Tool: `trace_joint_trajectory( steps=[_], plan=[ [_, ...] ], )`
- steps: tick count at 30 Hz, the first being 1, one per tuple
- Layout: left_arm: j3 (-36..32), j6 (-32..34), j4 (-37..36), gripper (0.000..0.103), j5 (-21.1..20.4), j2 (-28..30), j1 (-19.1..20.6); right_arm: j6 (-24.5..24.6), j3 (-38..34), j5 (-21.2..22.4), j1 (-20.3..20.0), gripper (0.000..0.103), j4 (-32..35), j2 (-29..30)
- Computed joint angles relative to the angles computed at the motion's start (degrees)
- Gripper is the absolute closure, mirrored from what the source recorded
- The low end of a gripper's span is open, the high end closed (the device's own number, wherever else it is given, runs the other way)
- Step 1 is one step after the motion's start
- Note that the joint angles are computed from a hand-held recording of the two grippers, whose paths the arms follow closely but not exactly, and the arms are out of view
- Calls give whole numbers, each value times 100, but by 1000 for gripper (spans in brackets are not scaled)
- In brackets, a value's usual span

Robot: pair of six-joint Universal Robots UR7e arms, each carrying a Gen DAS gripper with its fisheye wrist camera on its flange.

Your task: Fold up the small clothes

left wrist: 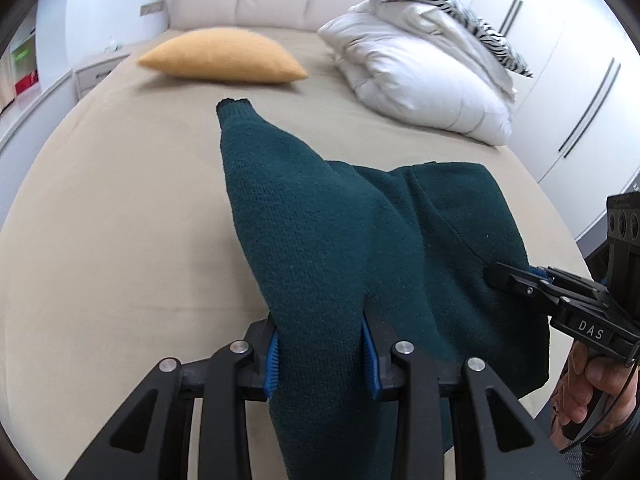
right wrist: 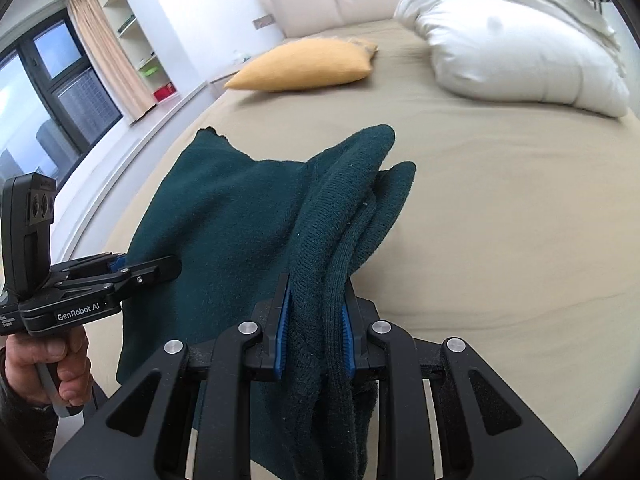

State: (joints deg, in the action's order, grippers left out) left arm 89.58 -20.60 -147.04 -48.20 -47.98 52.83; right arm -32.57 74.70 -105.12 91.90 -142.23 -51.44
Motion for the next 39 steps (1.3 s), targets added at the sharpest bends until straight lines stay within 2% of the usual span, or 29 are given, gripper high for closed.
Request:
trace_joint_trajectory(
  steps=[3,6,8,9,10,12,14,18,20,22,25,29,31,33,35,36,37,38,39],
  plan=[
    [199,-41,-76,67,-149,-14,236,163,162,45,-94,83,-35,107],
    [202,-265,26,65,-392,112,542,642,90,220,-342,83,240,315],
    [433,-184,-569,58,-691,94,744,1003,-13,271,-574,82,342,480],
    [522,-162,-801,58,-857,72,811,1197,-116,488,-730,82,529,540],
    [588,-155,-966,57,-974,60,848,1435,-195,896,-920,80,721,561],
    [598,-16,-1052,55,-901,104,824,1711,-204,1598,-1195,81,840,547],
    [564,-67,-1057,50,-899,137,830,1595,-85,1709,-1230,80,706,514],
    [655,-232,-1238,47,-1005,95,812,1532,221,1878,-1281,78,532,317],
    [764,-281,-1273,47,-796,27,695,1637,327,1911,-1312,69,454,205],
    [906,-276,-1324,47,-337,-51,490,1646,583,1762,-1306,64,94,8],
    [1295,-111,-1717,45,337,-235,166,1571,895,1429,-1302,63,-430,-327],
    [1692,60,-2435,28,1137,-301,-248,1356,1371,1316,-1278,63,-921,-814],
    [1855,313,-2886,24,1481,-266,-499,1221,1627,1305,-1209,63,-1170,-1033],
    [1933,576,-3219,13,1893,-190,-713,1048,1820,1179,-1106,63,-1371,-1244],
    [1983,1125,-3896,0,2547,-29,-1016,830,2018,975,-938,63,-1710,-1379],
    [2003,1470,-4327,0,2752,42,-1128,678,2124,909,-862,63,-1865,-1467],
    [2007,1916,-4868,0,2990,130,-1268,527,2242,775,-735,57,-2094,-1538],
    [1966,2334,-5334,0,3179,216,-1386,384,2343,656,-614,47,-2332,-1585],
    [1902,2602,-5599,0,3322,281,-1461,163,2487,576,-498,42,-2671,-1651]
  ],
)
